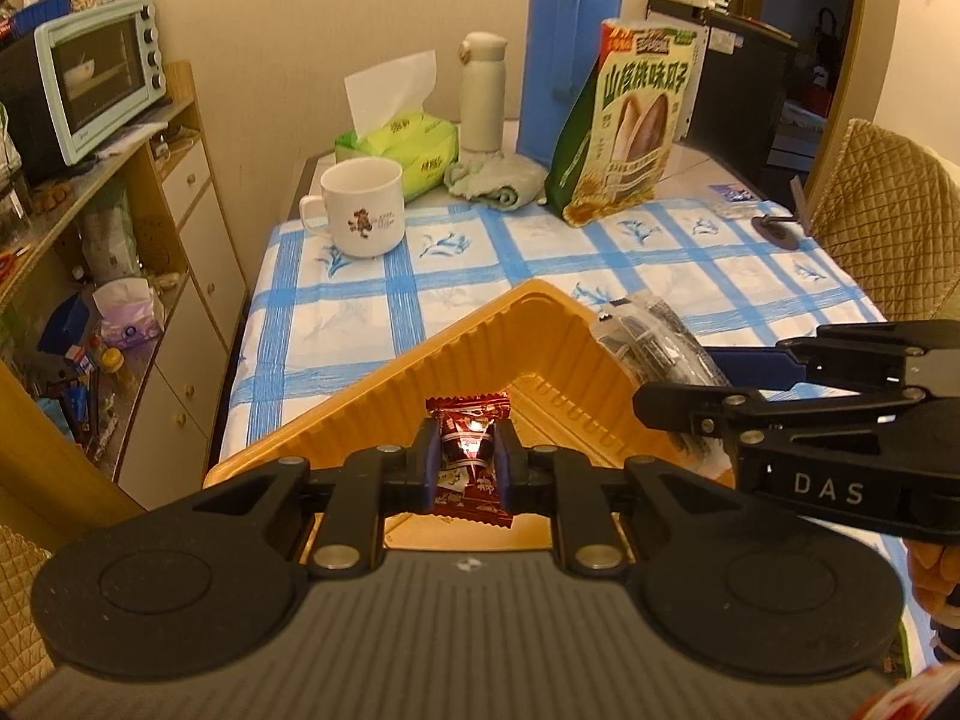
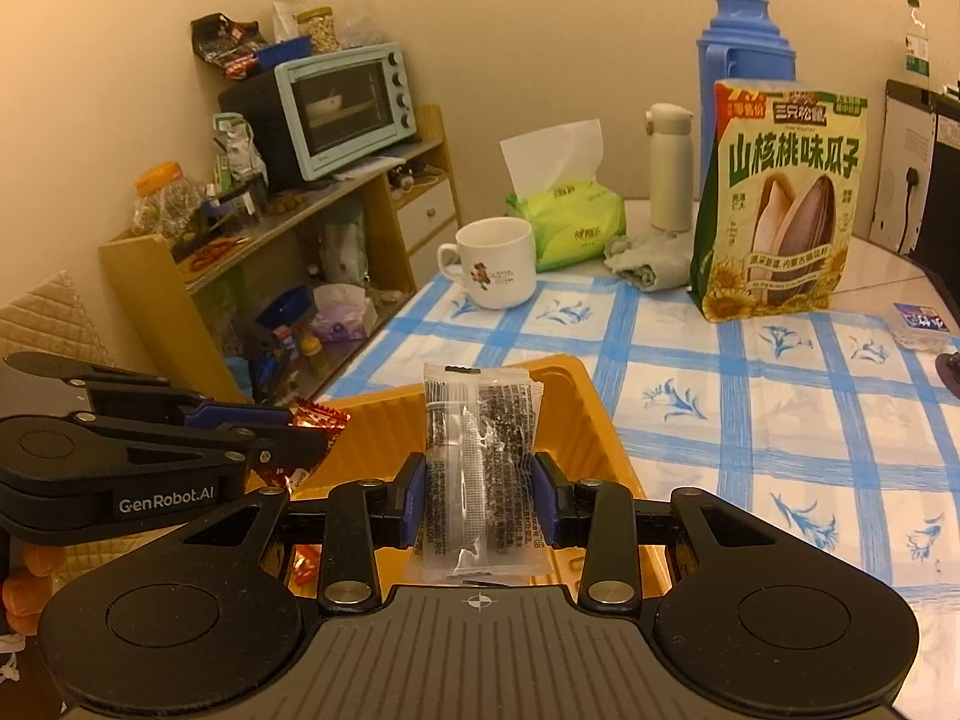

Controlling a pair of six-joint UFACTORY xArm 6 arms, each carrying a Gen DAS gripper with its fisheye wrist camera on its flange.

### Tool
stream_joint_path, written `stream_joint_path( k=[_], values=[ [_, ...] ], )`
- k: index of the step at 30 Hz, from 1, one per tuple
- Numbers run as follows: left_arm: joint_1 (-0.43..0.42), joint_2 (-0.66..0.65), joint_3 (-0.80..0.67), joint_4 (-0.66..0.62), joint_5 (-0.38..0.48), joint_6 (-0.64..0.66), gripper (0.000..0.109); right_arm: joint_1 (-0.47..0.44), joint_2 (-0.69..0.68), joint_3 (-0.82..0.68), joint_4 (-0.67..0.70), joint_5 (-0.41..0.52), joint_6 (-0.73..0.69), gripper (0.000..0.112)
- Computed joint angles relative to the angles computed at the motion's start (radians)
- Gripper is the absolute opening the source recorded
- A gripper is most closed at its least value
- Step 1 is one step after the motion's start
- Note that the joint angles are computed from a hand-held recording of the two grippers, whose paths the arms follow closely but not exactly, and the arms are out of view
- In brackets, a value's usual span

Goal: Organize snacks
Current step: 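Carry the red-and-gold candy and the clear packet over the orange basket, then open the left gripper to drop the candy while the right gripper releases the packet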

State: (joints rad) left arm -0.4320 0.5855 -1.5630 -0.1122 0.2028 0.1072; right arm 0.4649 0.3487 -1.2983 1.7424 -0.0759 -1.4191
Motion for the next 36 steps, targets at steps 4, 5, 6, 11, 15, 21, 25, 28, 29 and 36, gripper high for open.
stream_joint_path(
  k=[4, 5, 6, 11, 15, 21, 25, 28, 29, 36],
  values=[
    [0.007, 0.053, -0.064, 0.007, 0.039, -0.01, 0.017, -0.009, 0.04, -0.011, -0.148, 0.012, 0.156, 0.037],
    [0.009, 0.067, -0.081, 0.006, 0.05, -0.01, 0.017, -0.012, 0.05, -0.013, -0.184, 0.015, 0.197, 0.037],
    [0.01, 0.079, -0.096, 0.007, 0.06, -0.012, 0.017, -0.015, 0.06, -0.018, -0.208, 0.019, 0.224, 0.037],
    [0.012, 0.137, -0.164, 0.007, 0.102, -0.008, 0.017, -0.03, 0.098, -0.023, -0.369, 0.032, 0.395, 0.037],
    [0.013, 0.175, -0.211, 0.01, 0.131, -0.011, 0.017, -0.038, 0.119, -0.023, -0.468, 0.038, 0.493, 0.037],
    [0.016, 0.214, -0.259, 0.006, 0.164, -0.016, 0.018, -0.045, 0.134, -0.024, -0.522, 0.042, 0.555, 0.037],
    [0.017, 0.216, -0.26, -0.009, 0.167, -0.005, 0.028, -0.047, 0.138, -0.028, -0.519, 0.046, 0.551, 0.037],
    [0.019, 0.208, -0.247, -0.004, 0.157, -0.008, 0.033, -0.046, 0.139, -0.029, -0.517, 0.045, 0.549, 0.037],
    [0.019, 0.205, -0.242, -0.003, 0.155, -0.008, 0.034, -0.047, 0.14, -0.03, -0.519, 0.045, 0.55, 0.037],
    [0.027, 0.192, -0.225, -0.011, 0.146, 0.0, 0.036, -0.053, 0.151, -0.039, -0.554, 0.048, 0.579, 0.037]
  ],
)
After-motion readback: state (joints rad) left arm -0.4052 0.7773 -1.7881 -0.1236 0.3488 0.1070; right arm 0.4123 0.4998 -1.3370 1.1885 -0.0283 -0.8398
